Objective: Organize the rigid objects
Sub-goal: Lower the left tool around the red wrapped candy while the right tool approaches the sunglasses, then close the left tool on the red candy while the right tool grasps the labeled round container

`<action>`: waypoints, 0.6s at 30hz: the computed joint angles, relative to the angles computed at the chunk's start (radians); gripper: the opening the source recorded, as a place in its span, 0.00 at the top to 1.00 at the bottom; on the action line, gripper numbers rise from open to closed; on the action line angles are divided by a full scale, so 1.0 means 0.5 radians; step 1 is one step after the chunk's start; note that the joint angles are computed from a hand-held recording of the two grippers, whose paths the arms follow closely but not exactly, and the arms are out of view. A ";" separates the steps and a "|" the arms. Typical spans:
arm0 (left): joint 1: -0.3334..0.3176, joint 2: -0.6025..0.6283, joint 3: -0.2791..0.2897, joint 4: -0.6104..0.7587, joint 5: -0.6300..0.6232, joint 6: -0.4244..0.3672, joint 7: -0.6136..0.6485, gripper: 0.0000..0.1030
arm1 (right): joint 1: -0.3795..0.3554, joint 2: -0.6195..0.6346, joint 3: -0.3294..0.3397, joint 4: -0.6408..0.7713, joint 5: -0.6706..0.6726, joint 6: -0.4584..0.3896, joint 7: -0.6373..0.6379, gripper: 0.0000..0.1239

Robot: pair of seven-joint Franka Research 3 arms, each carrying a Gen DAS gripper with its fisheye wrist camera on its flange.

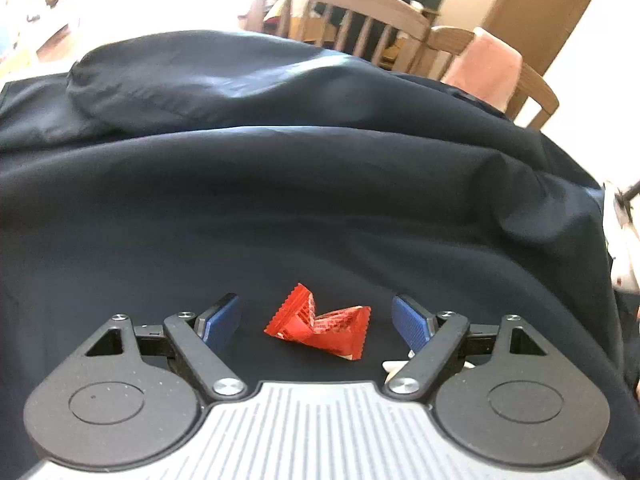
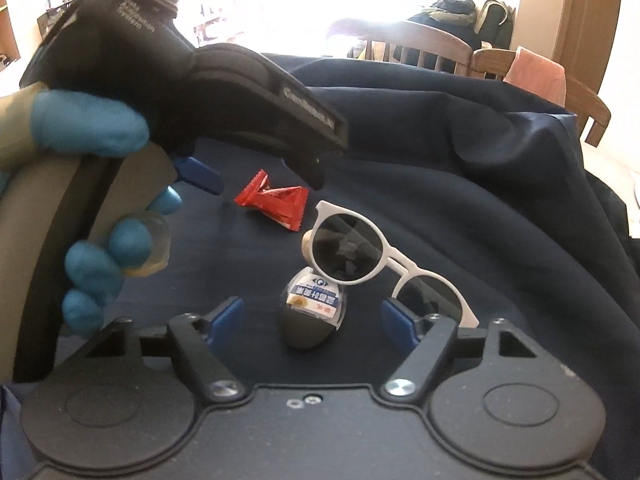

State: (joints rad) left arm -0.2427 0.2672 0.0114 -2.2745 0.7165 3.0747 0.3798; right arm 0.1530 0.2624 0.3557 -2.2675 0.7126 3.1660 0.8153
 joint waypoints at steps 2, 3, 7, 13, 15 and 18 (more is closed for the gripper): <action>-0.014 0.004 0.016 -0.002 0.038 0.015 0.009 0.20 | 0.013 0.016 -0.011 0.009 -0.009 0.006 0.015 0.42; -0.017 0.008 0.019 -0.002 0.051 0.016 0.021 0.20 | 0.020 0.021 -0.018 0.011 -0.018 0.006 0.028 0.42; -0.066 0.012 0.064 -0.013 0.142 0.016 -0.003 0.21 | 0.031 0.034 -0.033 0.008 -0.051 0.010 0.091 0.47; -0.177 0.012 0.203 0.013 0.542 0.032 -0.266 0.43 | 0.086 0.047 -0.096 0.004 -0.156 0.031 0.195 0.54; -0.148 0.002 0.183 0.004 0.622 0.050 -0.311 0.49 | 0.095 0.052 -0.101 -0.003 -0.197 0.055 0.233 0.55; -0.099 -0.008 0.142 -0.001 0.709 0.072 -0.330 0.62 | 0.131 0.047 -0.129 -0.031 -0.282 0.094 0.304 0.62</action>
State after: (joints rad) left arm -0.2920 0.2632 0.0825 -2.2752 1.0713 3.1108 0.2147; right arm 0.2185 0.2858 0.2912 -2.2828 0.5715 3.2131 0.9673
